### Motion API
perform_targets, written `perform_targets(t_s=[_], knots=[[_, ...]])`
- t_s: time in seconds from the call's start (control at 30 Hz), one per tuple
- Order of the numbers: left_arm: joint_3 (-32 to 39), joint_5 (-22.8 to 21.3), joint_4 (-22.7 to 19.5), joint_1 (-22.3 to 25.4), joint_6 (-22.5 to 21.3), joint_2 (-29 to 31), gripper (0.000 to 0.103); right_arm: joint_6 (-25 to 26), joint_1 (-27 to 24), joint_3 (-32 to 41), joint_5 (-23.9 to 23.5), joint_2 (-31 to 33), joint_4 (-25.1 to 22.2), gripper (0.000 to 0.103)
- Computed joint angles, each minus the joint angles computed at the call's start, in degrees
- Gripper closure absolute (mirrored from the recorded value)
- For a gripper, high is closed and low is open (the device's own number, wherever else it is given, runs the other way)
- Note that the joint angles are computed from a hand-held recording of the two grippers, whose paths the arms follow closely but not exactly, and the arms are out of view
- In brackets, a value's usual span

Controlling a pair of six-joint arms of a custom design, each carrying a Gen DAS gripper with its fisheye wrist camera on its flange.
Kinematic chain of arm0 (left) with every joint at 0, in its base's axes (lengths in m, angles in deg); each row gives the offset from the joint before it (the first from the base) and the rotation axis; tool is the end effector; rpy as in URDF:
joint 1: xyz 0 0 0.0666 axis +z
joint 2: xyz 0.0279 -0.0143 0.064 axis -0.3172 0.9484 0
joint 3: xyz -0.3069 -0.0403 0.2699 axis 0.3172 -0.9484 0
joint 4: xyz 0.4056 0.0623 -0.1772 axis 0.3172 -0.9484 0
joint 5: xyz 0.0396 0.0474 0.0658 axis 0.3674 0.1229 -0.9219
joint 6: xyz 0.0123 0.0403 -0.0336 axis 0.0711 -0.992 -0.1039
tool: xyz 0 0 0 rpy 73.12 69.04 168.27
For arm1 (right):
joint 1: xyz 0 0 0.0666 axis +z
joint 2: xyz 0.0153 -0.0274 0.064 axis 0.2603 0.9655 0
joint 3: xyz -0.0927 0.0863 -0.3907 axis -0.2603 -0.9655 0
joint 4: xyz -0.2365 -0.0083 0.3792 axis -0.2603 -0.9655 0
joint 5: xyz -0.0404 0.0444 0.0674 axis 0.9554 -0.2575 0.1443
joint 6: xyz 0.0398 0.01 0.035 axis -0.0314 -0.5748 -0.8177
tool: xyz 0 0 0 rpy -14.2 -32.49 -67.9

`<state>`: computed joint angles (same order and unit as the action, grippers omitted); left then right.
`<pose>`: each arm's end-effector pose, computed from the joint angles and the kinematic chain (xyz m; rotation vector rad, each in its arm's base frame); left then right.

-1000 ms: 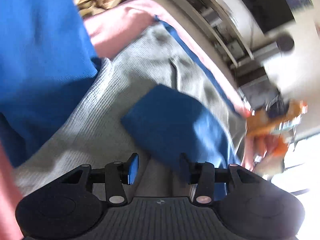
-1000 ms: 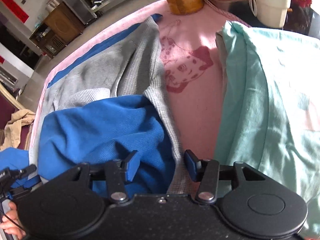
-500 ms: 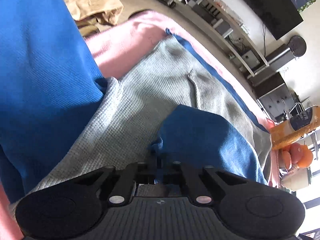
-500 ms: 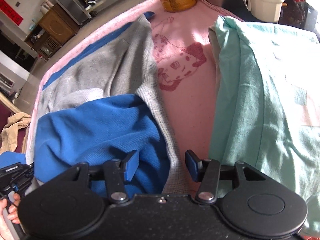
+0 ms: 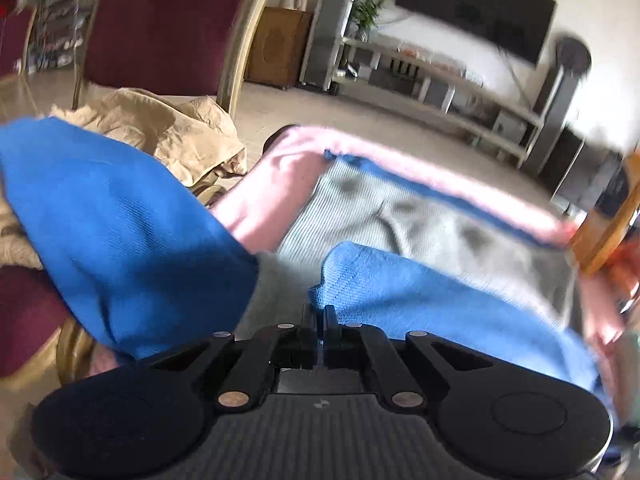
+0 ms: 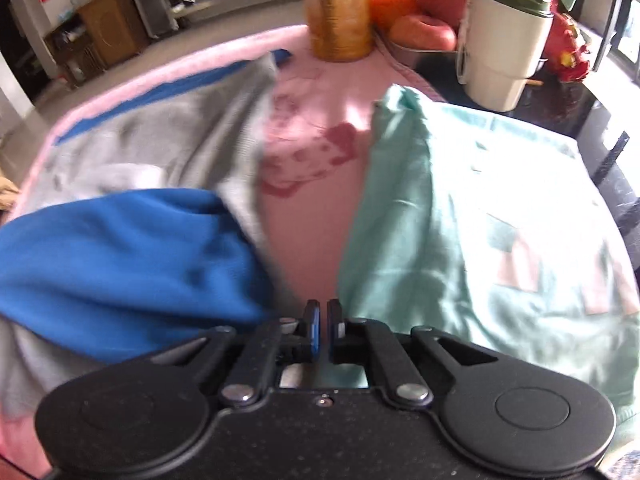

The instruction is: Fold clothes

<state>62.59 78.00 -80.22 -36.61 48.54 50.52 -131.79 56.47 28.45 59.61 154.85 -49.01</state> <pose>0.5185 -0.1724 0.3700 0.2736 2.3624 -0.2794 0.3257 0.2659 0.3853 0.8825 2.4984 -0.0458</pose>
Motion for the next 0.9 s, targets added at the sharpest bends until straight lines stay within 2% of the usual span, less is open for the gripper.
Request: perform_targets(t_s=[0.07, 0.1, 0.17, 0.2, 0.23, 0.27, 0.33, 0.4, 0.43, 0.5, 0.53, 0.57, 0.63, 0.67, 0.7, 0.77, 0.8, 0.87, 0.9], knots=[[1.14, -1.29, -3.35, -0.04, -0.12, 1.77, 0.095, -0.54, -0.3, -0.01, -0.23, 0.03, -0.3, 0.099], [1.78, -1.35, -5.11, 0.12, 0.44, 2.28, 0.085, -1.19, -0.14, 0.07, 0.26, -0.21, -0.4, 0.098], [2.06, -3.27, -6.56, 0.22, 2.05, 1.55, 0.079, -2.5, 0.35, -0.36, 1.86, -1.34, 0.82, 0.092], [1.43, -4.35, -5.63, 0.07, 1.59, 0.74, 0.079, -3.18, 0.57, -0.69, 2.71, -2.1, 1.8, 0.085], [0.67, -5.44, -4.38, -0.12, 0.84, -0.15, 0.079, -3.86, 0.81, -1.6, 3.64, -3.27, 4.15, 0.079], [-0.08, -6.5, -3.12, -0.31, 0.07, -1.02, 0.079, -4.46, 1.02, -2.59, 4.46, -4.48, 6.77, 0.078], [-1.55, -8.58, -0.57, -0.69, -1.58, -2.73, 0.081, -5.15, 1.04, -5.55, 4.33, -7.43, 14.86, 0.078], [-2.32, -3.24, 2.09, -0.18, -3.03, -2.78, 0.081, -5.79, 0.48, -7.61, 2.2, -8.76, 21.94, 0.079], [-2.13, -0.19, 2.29, 0.01, -3.26, -2.15, 0.081, -5.04, 0.05, -7.52, 0.46, -8.04, 23.34, 0.085], [-1.46, 5.91, 2.2, 0.33, -3.62, -0.6, 0.08, -3.67, -0.8, -7.28, -3.03, -6.54, 26.0, 0.087], [-0.85, 6.21, 0.89, 0.15, -4.54, 0.06, 0.082, -3.13, -1.23, -7.09, -4.89, -5.72, 27.08, 0.087], [-0.17, 5.92, -0.67, -0.09, -5.59, 0.71, 0.084, -3.09, -1.8, -6.57, -7.33, -4.64, 26.78, 0.087], [1.24, 5.26, -3.77, -0.59, -7.65, 2.05, 0.087, -3.38, -3.13, -4.13, -11.75, -1.74, 20.47, 0.087], [1.96, 4.9, -5.32, -0.84, -8.66, 2.74, 0.086, -3.13, -3.13, -3.32, -11.73, -0.93, 17.47, 0.097], [2.7, 4.51, -6.87, -1.09, -9.65, 3.45, 0.086, -2.97, -3.13, -2.69, -11.7, -0.3, 14.97, 0.103], [3.5, 4.1, -9.13, -1.02, -9.55, 3.69, 0.085, -3.68, -3.0, -3.34, -11.62, -1.26, 15.25, 0.103], [3.75, 3.27, -10.37, -0.88, -9.23, 3.61, 0.078, -3.75, -2.81, -3.68, -11.33, -1.67, 15.66, 0.103], [4.23, 1.43, -12.96, -0.16, -8.37, 2.6, 0.079, -3.19, -1.95, -3.18, -9.37, -2.04, 15.66, 0.096], [4.48, 1.13, -13.88, 0.43, -7.68, 1.82, 0.08, -2.89, -1.44, -2.88, -8.14, -2.25, 15.71, 0.081]])
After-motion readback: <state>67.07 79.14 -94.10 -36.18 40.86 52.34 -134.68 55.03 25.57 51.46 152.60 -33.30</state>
